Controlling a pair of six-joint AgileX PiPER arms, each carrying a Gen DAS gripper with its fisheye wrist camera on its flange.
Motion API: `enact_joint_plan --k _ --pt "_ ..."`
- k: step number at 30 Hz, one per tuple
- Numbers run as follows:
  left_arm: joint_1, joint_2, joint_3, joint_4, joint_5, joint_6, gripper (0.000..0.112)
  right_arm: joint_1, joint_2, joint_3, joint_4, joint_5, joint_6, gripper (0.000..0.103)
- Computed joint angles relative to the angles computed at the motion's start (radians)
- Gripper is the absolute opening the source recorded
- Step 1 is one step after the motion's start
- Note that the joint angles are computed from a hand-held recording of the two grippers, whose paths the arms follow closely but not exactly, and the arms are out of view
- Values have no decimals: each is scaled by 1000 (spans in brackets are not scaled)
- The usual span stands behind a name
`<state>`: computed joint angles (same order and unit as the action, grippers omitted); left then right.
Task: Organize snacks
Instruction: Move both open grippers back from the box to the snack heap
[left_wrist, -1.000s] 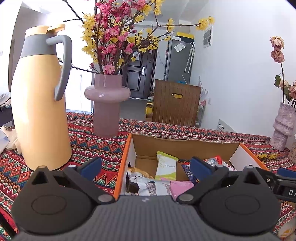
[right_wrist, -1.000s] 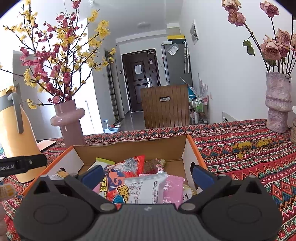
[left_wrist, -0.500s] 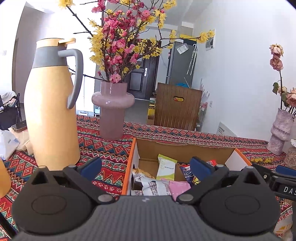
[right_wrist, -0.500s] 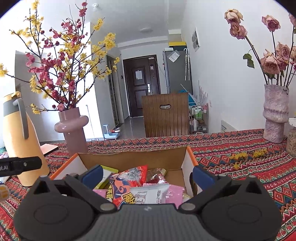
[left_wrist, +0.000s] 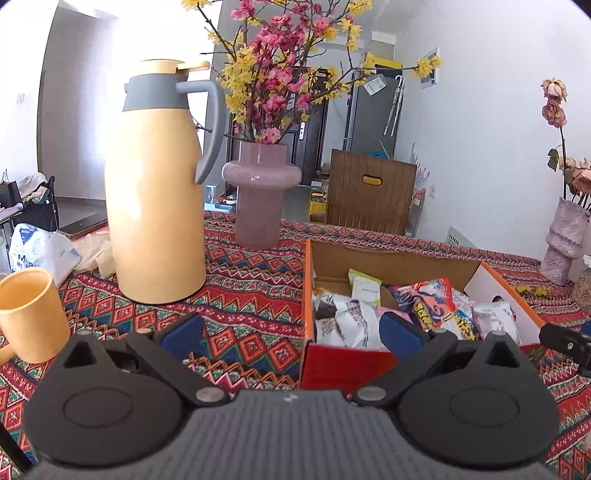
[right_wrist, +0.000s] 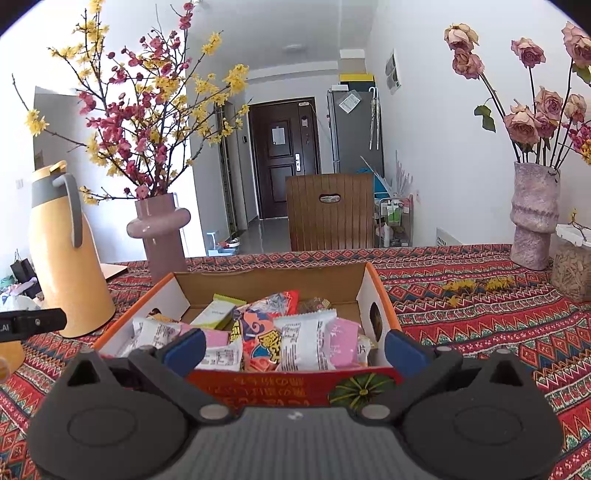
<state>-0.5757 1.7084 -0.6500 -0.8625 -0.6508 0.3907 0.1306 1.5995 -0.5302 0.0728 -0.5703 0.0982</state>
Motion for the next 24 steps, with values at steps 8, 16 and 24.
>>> enact_joint_plan --k 8,16,24 --pt "40 27 101 112 -18 -129 103 40 -8 99 59 0 -33 103" --pt "69 152 97 212 -53 -211 103 66 48 126 77 5 -15 103" --pt "102 153 111 297 -51 -303 103 100 103 58 95 60 -26 103"
